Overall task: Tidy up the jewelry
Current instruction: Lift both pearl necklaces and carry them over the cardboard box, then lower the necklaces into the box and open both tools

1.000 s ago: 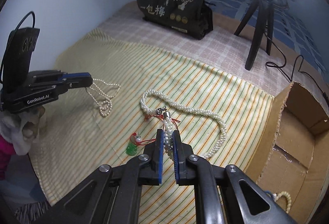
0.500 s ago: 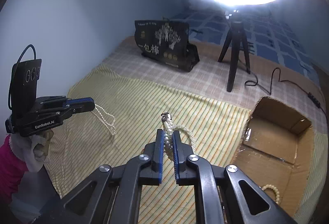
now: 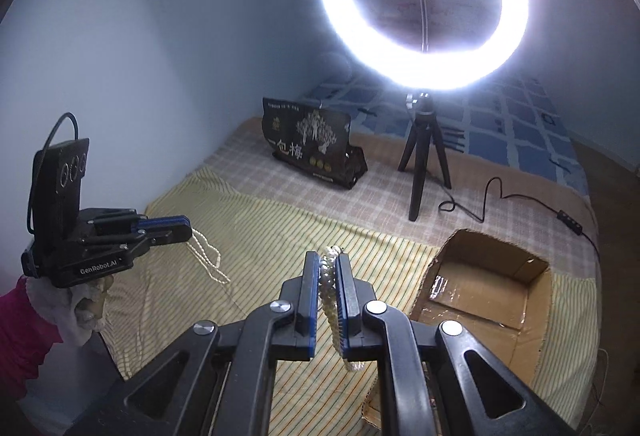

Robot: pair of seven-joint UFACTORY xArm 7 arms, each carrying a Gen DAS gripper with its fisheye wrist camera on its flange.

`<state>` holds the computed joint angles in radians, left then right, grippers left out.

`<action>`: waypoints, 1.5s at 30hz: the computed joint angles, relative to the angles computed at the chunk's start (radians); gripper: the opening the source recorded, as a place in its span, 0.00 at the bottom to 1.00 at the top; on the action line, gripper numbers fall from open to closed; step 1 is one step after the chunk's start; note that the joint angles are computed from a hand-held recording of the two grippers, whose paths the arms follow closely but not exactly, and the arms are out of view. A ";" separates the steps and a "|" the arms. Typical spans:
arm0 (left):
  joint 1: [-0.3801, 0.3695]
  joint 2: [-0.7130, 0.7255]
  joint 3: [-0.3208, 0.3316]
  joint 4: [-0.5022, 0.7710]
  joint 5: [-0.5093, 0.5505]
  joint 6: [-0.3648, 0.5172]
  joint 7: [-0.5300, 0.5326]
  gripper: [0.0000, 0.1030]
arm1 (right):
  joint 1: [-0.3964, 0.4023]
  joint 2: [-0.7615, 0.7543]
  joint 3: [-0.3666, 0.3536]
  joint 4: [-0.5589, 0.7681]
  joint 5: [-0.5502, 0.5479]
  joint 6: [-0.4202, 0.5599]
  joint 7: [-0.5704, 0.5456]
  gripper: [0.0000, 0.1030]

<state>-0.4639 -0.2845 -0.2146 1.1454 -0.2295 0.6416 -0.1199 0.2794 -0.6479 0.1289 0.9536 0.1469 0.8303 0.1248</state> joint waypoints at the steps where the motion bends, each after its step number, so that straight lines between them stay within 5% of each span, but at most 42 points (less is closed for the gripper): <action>1: -0.002 0.001 -0.002 0.008 0.000 0.004 0.000 0.05 | -0.001 -0.010 -0.002 0.007 -0.003 0.007 -0.001 0.05; 14: -0.041 0.076 -0.048 0.118 0.027 0.012 -0.030 0.05 | -0.051 -0.070 -0.024 0.043 -0.041 0.058 -0.024 0.05; 27: -0.118 0.313 -0.096 0.364 0.127 -0.006 -0.129 0.05 | -0.157 -0.093 -0.077 0.016 -0.101 0.070 -0.060 0.05; 45: -0.302 0.658 -0.049 0.737 0.279 0.066 -0.213 0.05 | -0.246 -0.018 -0.135 -0.034 -0.124 0.008 -0.127 0.05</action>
